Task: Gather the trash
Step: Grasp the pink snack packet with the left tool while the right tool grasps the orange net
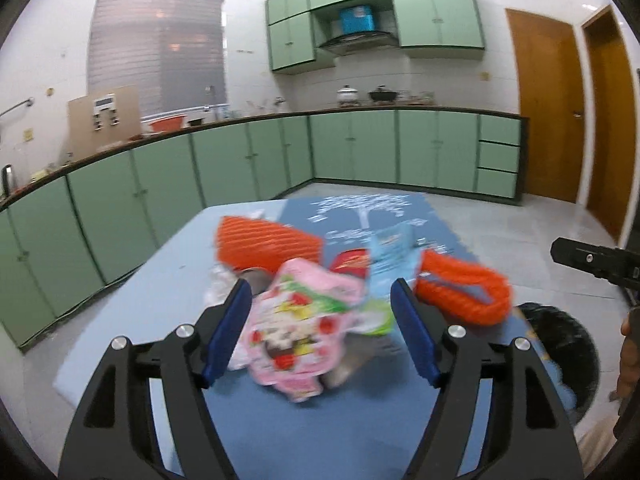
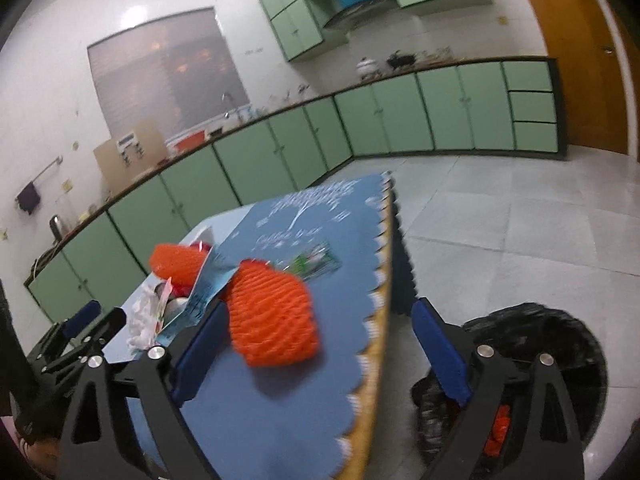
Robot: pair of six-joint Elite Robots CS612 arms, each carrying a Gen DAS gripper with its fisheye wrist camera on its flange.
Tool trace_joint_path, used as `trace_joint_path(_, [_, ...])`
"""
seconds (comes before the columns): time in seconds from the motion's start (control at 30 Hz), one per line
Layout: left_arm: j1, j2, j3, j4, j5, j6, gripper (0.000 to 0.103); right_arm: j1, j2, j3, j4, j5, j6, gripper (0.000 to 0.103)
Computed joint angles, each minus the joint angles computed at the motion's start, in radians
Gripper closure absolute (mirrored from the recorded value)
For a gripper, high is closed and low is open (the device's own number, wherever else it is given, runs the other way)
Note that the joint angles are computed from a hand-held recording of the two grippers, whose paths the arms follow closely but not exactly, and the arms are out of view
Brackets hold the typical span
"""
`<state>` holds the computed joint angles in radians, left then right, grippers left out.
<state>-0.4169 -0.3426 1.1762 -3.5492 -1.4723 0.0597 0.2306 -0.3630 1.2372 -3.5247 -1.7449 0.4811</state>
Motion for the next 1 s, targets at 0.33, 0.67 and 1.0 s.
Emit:
trace_joint_path(0.33, [0.011, 0.019, -0.016, 0.084, 0.023, -0.011, 0.033, 0.02, 0.048, -0.121, 0.135, 0.014, -0.043, 0.012])
trace_joint_path(0.67, [0.014, 0.06, -0.087, 0.189, 0.014, -0.005, 0.033, 0.021, 0.051, -0.133, 0.155, 0.012, -0.053, 0.012])
trace_joint_path(1.0, [0.019, 0.08, -0.126, 0.21, -0.026, -0.029, 0.042, 0.019, 0.054, -0.14, 0.161, 0.016, -0.055, 0.012])
